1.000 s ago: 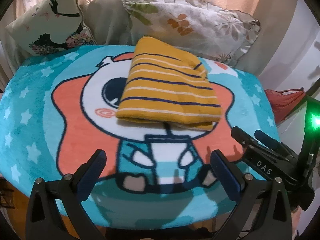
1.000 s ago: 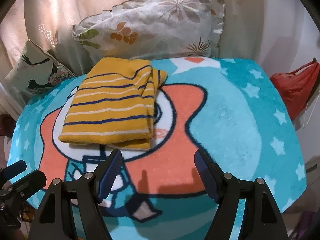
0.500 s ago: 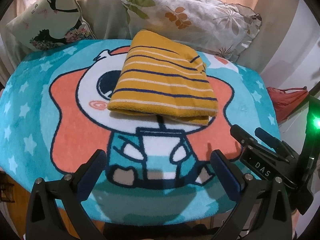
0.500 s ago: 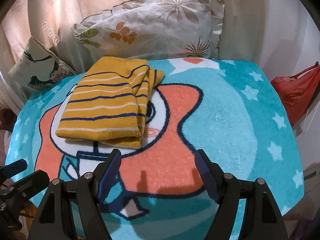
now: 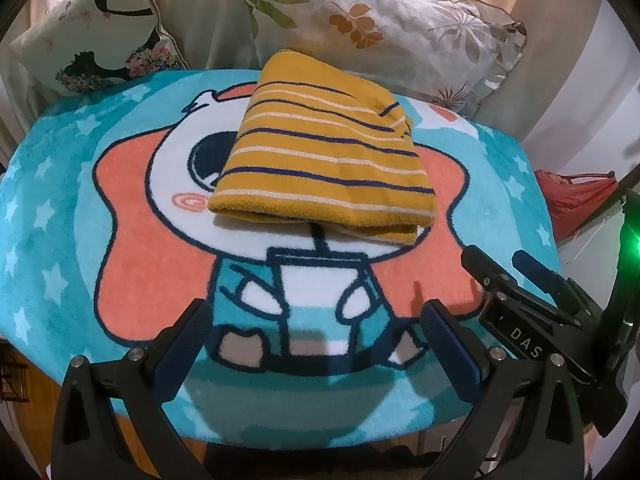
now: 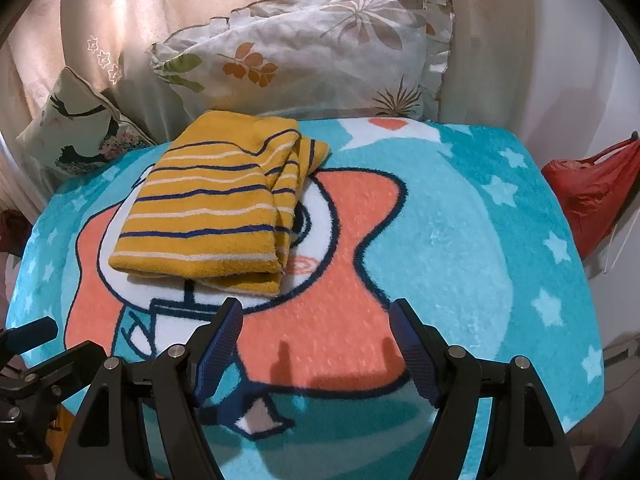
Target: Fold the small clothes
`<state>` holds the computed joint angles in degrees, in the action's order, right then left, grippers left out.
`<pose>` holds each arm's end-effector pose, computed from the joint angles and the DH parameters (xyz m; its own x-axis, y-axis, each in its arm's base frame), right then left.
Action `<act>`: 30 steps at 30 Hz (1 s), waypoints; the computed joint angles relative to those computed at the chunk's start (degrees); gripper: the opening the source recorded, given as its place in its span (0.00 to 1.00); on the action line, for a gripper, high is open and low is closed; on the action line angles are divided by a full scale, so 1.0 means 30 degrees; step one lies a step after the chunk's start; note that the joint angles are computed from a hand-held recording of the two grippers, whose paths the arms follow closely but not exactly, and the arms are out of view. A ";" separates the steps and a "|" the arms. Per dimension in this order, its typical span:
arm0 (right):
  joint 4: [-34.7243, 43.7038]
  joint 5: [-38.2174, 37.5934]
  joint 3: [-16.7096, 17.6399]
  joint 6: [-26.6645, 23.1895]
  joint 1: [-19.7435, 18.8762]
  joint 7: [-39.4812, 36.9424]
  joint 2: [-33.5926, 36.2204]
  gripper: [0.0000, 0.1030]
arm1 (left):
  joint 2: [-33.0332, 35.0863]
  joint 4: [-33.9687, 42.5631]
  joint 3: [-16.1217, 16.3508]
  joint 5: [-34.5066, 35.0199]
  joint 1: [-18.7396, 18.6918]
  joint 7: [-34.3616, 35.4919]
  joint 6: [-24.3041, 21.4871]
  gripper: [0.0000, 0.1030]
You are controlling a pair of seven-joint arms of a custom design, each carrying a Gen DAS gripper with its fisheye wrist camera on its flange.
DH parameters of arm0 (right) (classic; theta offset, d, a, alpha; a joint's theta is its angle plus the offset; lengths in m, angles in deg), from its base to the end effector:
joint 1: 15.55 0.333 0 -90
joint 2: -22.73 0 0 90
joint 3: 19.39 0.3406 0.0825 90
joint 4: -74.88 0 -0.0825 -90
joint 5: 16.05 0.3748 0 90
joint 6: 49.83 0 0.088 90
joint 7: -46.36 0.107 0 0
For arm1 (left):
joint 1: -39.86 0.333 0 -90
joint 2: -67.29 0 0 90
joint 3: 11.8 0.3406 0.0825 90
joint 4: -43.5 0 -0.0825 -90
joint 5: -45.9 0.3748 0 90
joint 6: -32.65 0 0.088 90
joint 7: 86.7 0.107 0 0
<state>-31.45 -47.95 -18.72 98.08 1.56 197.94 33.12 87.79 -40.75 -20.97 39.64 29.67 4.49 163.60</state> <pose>0.6105 0.2051 0.5100 -0.3172 -0.9391 -0.1320 -0.7239 0.3297 -0.6061 0.6709 -0.2179 0.5532 -0.3101 -0.9385 0.1518 -0.8714 0.2167 -0.4401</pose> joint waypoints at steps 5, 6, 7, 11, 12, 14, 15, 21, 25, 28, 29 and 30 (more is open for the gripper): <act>-0.0025 0.0019 0.0011 0.0010 0.0009 -0.0064 -0.0001 0.78 | -0.0012 -0.0026 0.0011 -0.0061 0.0039 -0.0011 -0.0063 1.00; -0.0034 0.0016 0.0014 0.0024 0.0012 -0.0079 -0.0005 0.78 | -0.0011 -0.0028 0.0013 -0.0078 0.0050 -0.0023 -0.0074 1.00; -0.0014 -0.0039 0.0019 0.0003 0.0047 -0.0049 0.0008 0.78 | -0.0020 -0.0051 0.0011 -0.0116 0.0068 -0.0039 -0.0081 1.00; 0.0053 -0.0125 0.0056 -0.0091 0.0154 -0.0005 0.0040 0.78 | -0.0104 -0.0200 0.0030 -0.0156 0.0101 -0.0121 -0.0017 1.00; 0.0058 -0.0129 0.0062 -0.0103 0.0167 -0.0015 0.0043 0.78 | -0.0144 -0.0258 0.0032 -0.0161 0.0108 -0.0139 0.0026 1.00; 0.0059 -0.0151 0.0069 -0.0124 0.0202 0.0032 0.0033 0.78 | -0.0185 -0.0315 0.0029 -0.0158 0.0113 -0.0157 0.0064 1.00; 0.0069 -0.0152 0.0072 -0.0132 0.0210 0.0040 0.0035 0.78 | -0.0189 -0.0319 0.0032 -0.0142 0.0114 -0.0158 0.0057 1.00; 0.0035 -0.0201 0.0061 -0.0131 0.0222 0.0099 0.0007 0.78 | -0.0474 -0.0728 0.0237 0.0570 -0.0085 -0.0587 0.0625 1.00; -0.0018 -0.0456 0.0046 -0.0190 0.0296 0.0388 -0.0098 0.78 | -0.1077 -0.1697 0.0634 0.2327 -0.0537 -0.1564 0.2370 1.00; -0.0049 -0.0439 0.0070 -0.0155 0.0239 0.0327 -0.0118 0.78 | -0.1379 -0.2190 0.0720 0.3332 -0.0696 -0.1920 0.3321 1.00; -0.0050 -0.0415 0.0081 -0.0152 0.0229 0.0306 -0.0122 0.78 | -0.1438 -0.2286 0.0698 0.3497 -0.0701 -0.1931 0.3463 1.00; -0.0057 -0.0388 0.0089 -0.0124 0.0213 0.0270 -0.0118 0.78 | -0.1468 -0.2330 0.0687 0.3658 -0.0717 -0.1963 0.3538 1.00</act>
